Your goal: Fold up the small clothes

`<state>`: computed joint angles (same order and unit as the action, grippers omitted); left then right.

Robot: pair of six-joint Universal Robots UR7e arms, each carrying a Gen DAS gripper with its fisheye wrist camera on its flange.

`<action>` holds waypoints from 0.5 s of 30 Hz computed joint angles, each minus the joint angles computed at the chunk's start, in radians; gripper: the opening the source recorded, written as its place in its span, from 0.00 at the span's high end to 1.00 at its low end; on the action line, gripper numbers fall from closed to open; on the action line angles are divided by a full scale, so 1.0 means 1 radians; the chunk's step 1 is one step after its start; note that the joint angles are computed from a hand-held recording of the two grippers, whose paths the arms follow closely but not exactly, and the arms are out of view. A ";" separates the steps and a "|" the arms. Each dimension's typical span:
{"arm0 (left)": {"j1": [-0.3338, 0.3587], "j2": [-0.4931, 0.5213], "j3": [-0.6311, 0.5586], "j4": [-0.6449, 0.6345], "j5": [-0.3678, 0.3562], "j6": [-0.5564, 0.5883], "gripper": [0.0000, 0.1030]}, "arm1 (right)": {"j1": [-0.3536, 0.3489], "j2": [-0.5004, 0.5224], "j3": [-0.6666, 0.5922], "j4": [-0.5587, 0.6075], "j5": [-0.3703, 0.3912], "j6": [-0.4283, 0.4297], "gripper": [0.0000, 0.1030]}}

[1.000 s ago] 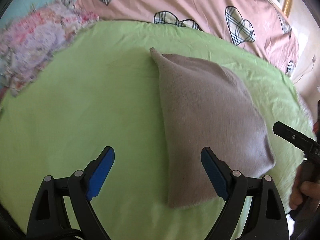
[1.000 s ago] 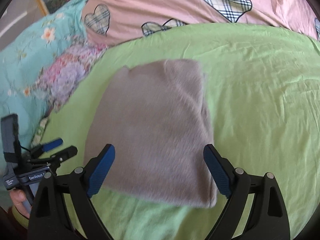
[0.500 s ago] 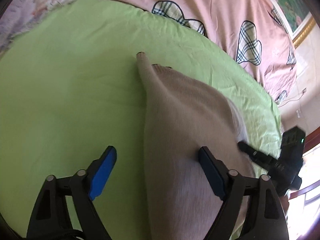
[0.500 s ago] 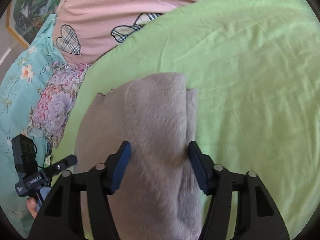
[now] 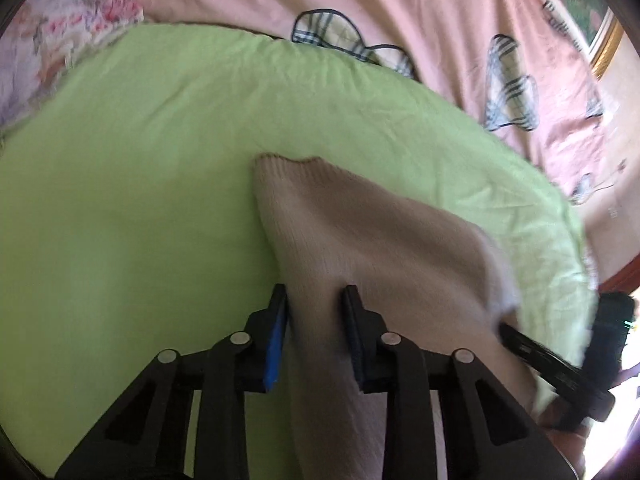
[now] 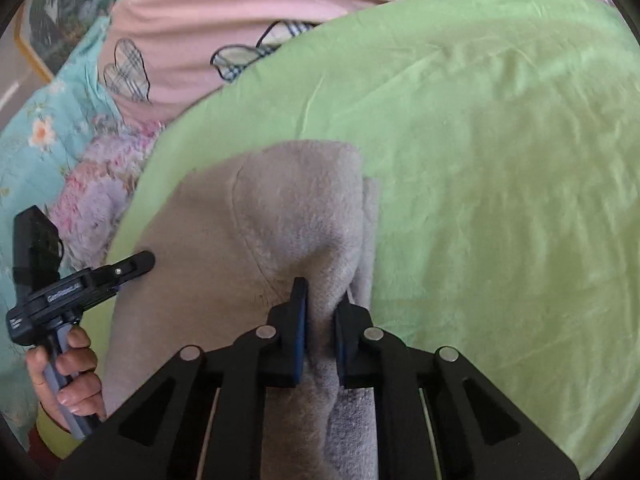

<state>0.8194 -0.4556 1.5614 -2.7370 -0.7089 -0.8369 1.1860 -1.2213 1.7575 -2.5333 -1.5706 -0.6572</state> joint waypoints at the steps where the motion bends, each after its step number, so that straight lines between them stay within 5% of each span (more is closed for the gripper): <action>1: 0.010 0.009 -0.023 0.028 0.006 -0.001 0.78 | 0.008 -0.004 0.009 -0.017 -0.016 -0.004 0.88; 8: 0.017 0.011 -0.050 0.110 0.035 -0.041 0.82 | 0.013 0.006 -0.006 -0.005 -0.034 0.009 0.86; 10: -0.016 -0.013 -0.002 0.069 0.047 -0.045 0.81 | 0.021 -0.012 0.006 -0.016 -0.030 0.018 0.77; 15: -0.101 -0.066 0.114 0.029 0.061 -0.111 0.81 | 0.001 -0.123 0.084 -0.011 0.053 -0.003 0.75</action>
<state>0.7184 -0.5213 1.6754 -2.7080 -0.6483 -0.9475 1.1873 -1.3445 1.8411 -2.5445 -1.5181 -0.6602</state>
